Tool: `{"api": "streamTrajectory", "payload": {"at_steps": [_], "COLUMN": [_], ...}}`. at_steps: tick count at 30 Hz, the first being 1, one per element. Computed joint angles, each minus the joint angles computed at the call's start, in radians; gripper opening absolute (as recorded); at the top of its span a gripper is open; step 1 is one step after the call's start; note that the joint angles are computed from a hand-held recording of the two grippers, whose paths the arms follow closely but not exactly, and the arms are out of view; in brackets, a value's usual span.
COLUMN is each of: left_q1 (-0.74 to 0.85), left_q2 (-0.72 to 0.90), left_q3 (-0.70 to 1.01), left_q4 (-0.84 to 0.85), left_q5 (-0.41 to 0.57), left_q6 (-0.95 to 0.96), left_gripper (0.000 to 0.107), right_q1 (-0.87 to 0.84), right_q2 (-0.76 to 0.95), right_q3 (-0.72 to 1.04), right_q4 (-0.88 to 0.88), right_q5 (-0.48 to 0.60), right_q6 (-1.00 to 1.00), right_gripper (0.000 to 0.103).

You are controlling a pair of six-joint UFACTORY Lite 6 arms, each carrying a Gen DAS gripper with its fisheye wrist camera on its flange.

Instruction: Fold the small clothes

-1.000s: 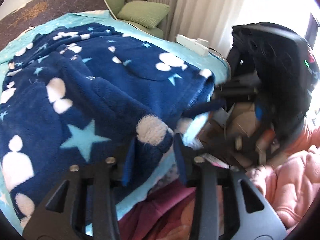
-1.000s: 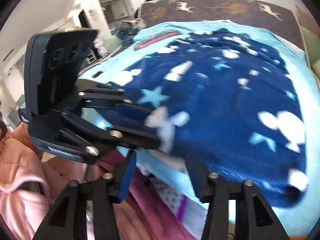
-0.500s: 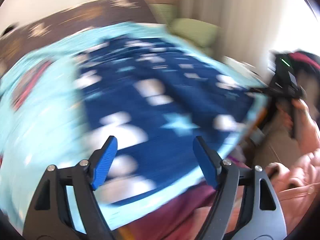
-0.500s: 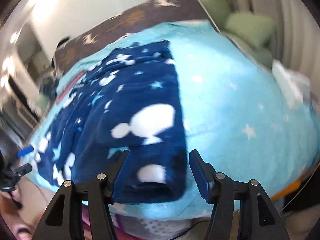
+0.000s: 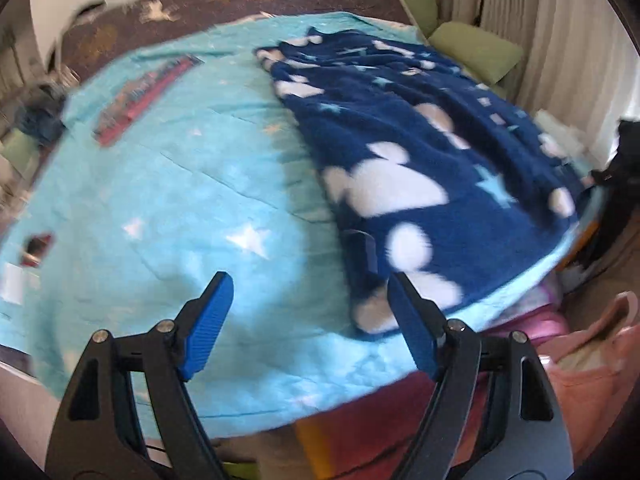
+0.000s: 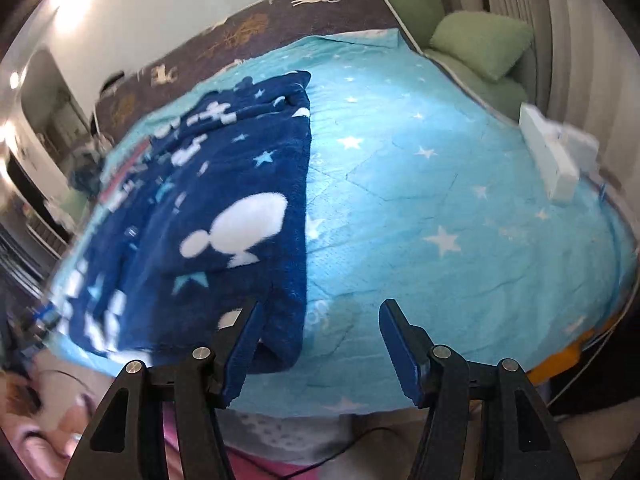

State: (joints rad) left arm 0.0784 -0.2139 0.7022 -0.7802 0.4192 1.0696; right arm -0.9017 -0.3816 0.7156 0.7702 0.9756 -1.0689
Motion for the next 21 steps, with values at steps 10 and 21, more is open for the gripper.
{"api": "streamTrajectory", "payload": {"at_steps": [10, 21], "left_q1": [0.046, -0.050], "left_q2": [0.163, 0.004], "left_q3": [0.062, 0.185], "left_q4": [-0.318, -0.282], "left_q5": [0.243, 0.216], "left_q6": [0.224, 0.174], "left_gripper": [0.015, 0.015], "right_q1": [0.067, 0.013], "right_q2": [0.134, 0.200], "right_q3": [-0.015, 0.180], "right_q4": [0.114, 0.286], "right_q5": [0.052, 0.287], "right_q6": [-0.025, -0.024], "right_gripper": [0.012, 0.013]}}
